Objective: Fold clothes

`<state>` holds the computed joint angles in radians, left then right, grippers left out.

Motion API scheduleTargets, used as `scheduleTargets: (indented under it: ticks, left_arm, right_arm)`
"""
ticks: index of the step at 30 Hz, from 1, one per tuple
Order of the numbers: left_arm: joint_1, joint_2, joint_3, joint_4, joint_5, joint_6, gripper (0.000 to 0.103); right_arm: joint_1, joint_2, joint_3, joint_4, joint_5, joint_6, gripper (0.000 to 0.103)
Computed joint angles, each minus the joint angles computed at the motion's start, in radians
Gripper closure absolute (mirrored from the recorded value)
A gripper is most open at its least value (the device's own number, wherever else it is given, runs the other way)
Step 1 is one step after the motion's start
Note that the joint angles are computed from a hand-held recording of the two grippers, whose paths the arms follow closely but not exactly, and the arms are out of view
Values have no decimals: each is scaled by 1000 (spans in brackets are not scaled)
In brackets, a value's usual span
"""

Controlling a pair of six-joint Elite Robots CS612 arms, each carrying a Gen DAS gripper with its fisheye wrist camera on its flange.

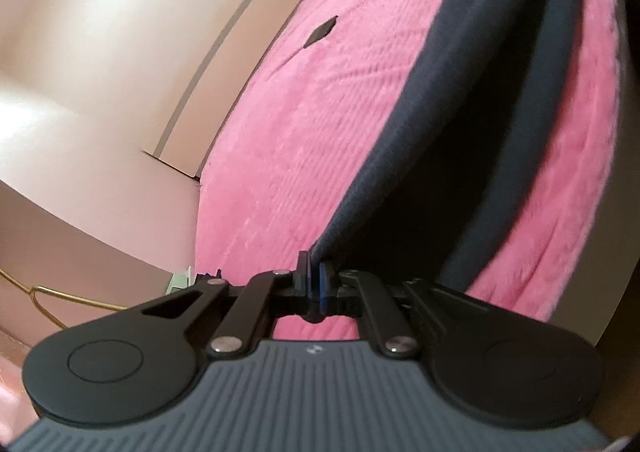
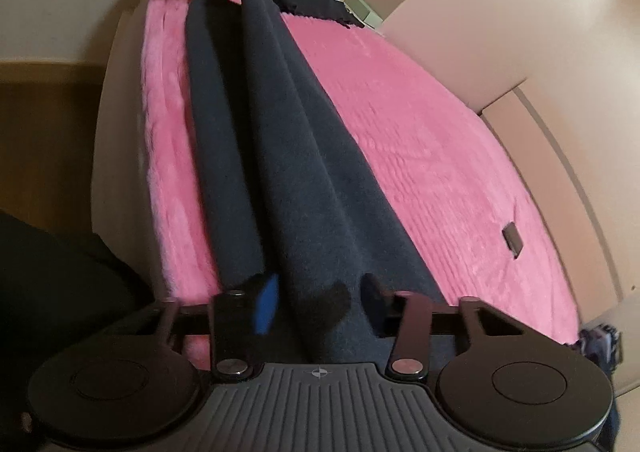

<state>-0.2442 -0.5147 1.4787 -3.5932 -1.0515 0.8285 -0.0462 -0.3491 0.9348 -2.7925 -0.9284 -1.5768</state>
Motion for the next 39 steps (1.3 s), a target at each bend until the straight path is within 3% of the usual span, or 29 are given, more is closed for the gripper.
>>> scheduleTargets:
  ticks: [4,11,15,16,18,19,22,25,28,29,30,34,37,39]
  left_arm:
    - [-14,-1,28,-62,19,52,99]
    - [-26,25,49,3,36,104,99]
    - [-25,22,47,1,47,89,99]
    - [-24,23,45,8,47,101,99]
    - [-23,26,42,16,46,114,99]
    - [-23,25,42,21,46,115,99]
    - [-33,9,65,35,71,105,92]
    - [-48,-21,107,22,80,32,71]
    - [-66,-45,146,-19,91,-17,71]
    - [-73,-51,153,-32,88,-35,71]
    - [-80,-55,156,-40,75,-52,71]
    - [-106,-53,130,-49,-36,-86,71]
    - [-124,-35,78,-26,-143,-79,71]
    - [-135,-19,37,-6,-213,-68,71]
  right_arm:
    - [-13,-19,26,-25,27,20,102]
    - [-10,-15,53,-27,10,-6,102]
    - [-14,-8,57,-84,35,45,101]
    - [-16,-6,60,-99,39,49,97]
    - [-24,-8,77,-146,49,75,35]
    - [-29,-10,86,-166,57,90,28]
    - [-47,-25,101,-166,40,147,28]
    - [-68,-26,100,-211,7,218,28]
    - [-80,-12,74,-238,-53,254,29]
    - [-82,-5,63,-237,-71,244,36]
    - [-84,2,51,-237,-90,235,46]
    - [-89,27,8,-216,-116,192,49]
    - [-90,44,-22,-196,-113,163,62]
    - [-95,55,-36,-197,-112,139,62]
